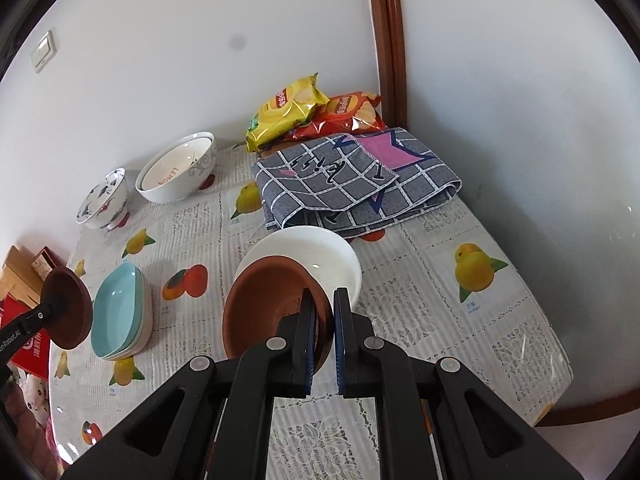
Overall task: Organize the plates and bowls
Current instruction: 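Carry the brown dish with the left gripper and lower it into the white bowl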
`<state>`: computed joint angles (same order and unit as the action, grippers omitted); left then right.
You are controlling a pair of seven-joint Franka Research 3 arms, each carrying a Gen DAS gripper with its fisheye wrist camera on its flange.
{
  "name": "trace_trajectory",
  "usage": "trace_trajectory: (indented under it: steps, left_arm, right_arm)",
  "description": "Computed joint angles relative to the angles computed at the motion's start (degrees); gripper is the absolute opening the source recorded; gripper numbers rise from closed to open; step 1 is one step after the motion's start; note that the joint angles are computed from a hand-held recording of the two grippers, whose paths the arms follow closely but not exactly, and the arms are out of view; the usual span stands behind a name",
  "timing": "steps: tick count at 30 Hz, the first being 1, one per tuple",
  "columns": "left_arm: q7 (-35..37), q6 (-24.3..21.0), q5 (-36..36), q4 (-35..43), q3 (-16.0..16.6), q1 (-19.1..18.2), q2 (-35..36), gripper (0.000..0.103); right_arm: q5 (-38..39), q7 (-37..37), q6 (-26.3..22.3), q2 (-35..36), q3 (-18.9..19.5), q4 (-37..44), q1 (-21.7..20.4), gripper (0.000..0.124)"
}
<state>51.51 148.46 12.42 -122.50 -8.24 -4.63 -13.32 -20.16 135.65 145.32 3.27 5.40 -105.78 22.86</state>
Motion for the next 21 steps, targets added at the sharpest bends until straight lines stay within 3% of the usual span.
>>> trace_trajectory:
  steps: [3,21]
  left_arm:
    - [-0.05,-0.25,-0.15,0.89,0.09,0.10,1.54,0.008]
    - [2.51,-1.96,-1.45,7.14,-0.20,-0.22,10.48,0.008]
  right_arm:
    - [-1.40,1.50,-0.13,1.58,-0.49,1.08,0.07,0.009]
    - [4.01,-6.61,-2.20,12.45,-3.88,9.98,2.40,0.009]
